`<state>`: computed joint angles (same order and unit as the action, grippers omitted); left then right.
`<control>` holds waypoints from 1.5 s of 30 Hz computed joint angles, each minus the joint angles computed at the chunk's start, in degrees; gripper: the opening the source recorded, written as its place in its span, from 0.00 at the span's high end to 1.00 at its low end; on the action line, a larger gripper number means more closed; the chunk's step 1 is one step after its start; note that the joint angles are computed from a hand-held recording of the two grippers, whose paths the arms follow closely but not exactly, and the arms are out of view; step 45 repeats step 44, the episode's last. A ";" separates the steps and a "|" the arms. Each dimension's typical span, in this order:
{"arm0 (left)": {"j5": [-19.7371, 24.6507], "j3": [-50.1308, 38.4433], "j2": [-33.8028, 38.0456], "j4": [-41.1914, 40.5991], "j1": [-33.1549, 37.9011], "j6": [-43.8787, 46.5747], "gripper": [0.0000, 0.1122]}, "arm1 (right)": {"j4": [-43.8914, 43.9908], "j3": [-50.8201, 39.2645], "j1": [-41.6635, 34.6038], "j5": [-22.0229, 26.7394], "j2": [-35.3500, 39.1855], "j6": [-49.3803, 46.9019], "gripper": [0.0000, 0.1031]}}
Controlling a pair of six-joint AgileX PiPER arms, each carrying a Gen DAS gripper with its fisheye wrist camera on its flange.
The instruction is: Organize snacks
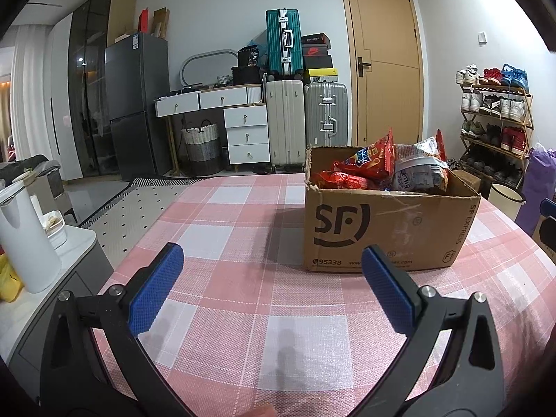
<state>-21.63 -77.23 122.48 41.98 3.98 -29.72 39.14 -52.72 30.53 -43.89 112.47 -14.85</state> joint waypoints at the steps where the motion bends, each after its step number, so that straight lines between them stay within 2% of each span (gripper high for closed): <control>1: 0.08 -0.02 -0.01 -0.02 -0.02 0.00 0.09 | -0.02 0.24 0.03 -0.10 -0.17 0.06 0.00; 25: 0.31 -0.45 0.58 1.21 -0.11 -1.31 0.09 | 0.19 -0.04 0.07 -0.20 0.20 0.14 0.00; 45: 0.36 -0.63 1.06 -1.21 -0.70 0.93 0.09 | 0.25 -0.08 0.20 -0.38 0.33 0.26 0.00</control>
